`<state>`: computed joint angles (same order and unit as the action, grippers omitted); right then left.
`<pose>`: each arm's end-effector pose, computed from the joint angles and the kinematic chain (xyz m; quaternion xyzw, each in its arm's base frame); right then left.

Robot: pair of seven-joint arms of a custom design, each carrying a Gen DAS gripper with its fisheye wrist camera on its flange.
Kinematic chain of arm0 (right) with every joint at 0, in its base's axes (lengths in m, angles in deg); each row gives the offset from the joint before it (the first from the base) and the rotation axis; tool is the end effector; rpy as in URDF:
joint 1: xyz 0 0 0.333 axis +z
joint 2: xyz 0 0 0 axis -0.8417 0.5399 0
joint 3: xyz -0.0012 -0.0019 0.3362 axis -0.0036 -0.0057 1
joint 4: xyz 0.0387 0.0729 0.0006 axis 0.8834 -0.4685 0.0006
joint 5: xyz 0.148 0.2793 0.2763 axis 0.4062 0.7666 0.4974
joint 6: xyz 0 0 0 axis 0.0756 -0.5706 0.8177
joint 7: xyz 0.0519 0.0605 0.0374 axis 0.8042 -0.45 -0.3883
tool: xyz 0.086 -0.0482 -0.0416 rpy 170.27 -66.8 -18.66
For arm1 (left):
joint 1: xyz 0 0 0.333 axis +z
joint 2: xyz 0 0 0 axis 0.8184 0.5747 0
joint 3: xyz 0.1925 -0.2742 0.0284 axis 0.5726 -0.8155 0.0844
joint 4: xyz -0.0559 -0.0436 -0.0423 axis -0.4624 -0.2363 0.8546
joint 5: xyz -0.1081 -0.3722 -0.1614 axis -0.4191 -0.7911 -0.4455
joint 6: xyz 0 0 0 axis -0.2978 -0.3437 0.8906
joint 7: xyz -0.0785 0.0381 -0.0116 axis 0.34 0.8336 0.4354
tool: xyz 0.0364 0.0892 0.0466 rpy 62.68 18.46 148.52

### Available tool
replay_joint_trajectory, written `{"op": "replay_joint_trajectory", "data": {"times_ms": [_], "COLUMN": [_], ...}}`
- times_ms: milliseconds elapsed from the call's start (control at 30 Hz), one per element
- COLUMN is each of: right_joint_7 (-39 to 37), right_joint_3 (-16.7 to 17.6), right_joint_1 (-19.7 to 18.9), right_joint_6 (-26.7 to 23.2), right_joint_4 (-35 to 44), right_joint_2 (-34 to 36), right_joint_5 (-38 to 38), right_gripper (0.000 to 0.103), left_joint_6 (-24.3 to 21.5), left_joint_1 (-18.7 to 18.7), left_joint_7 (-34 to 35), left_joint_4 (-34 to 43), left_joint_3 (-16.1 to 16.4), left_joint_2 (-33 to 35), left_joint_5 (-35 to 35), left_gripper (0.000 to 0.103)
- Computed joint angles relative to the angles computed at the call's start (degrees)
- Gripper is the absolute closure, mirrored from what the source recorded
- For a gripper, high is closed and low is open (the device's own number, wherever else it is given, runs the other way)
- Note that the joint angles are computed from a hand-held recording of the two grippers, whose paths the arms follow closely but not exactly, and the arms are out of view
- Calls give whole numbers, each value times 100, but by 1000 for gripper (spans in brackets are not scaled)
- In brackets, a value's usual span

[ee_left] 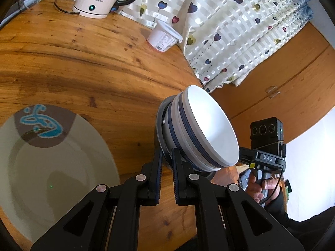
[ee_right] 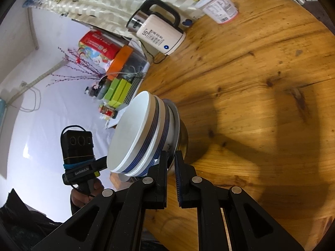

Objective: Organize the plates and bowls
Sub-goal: 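Carry the bowl stack with both grippers over the beige plate stack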

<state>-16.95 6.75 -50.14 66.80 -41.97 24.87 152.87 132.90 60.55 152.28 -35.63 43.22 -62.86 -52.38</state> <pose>0.6740 0.2033 0.3452 -0.6099 0.6139 0.1569 0.4759 0.6848 -0.1120 0.3605 0.5628 -0.6976 0.4285 0.1141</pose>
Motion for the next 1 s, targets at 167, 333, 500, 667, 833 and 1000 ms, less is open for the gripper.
{"op": "replay_joint_trajectory", "data": {"times_ms": [167, 333, 500, 667, 833, 1000], "right_joint_7": [83, 246, 390, 562, 767, 994], "right_joint_3": [40, 106, 212, 326, 440, 543], "right_joint_1": [59, 111, 137, 163, 202, 248], "right_joint_6": [-15, -44, -69, -138, -200, -300], "right_joint_4": [195, 463, 732, 1037, 1351, 1727], "right_joint_2": [105, 263, 443, 664, 893, 1171], "right_joint_5": [-156, -412, -667, -957, -1254, -1593], "right_gripper": [94, 94, 94, 94, 94, 94], "left_joint_6": [53, 100, 147, 208, 258, 290], "left_joint_1": [68, 115, 157, 181, 210, 252], "left_joint_7": [105, 218, 362, 459, 518, 539], "left_joint_4": [-149, -302, -495, -667, -808, -942], "left_joint_3": [39, 115, 214, 334, 443, 541], "left_joint_2": [-138, -278, -456, -606, -718, -784], "left_joint_5": [-139, -306, -510, -674, -801, -900], "left_gripper": [95, 95, 95, 95, 95, 95]}}
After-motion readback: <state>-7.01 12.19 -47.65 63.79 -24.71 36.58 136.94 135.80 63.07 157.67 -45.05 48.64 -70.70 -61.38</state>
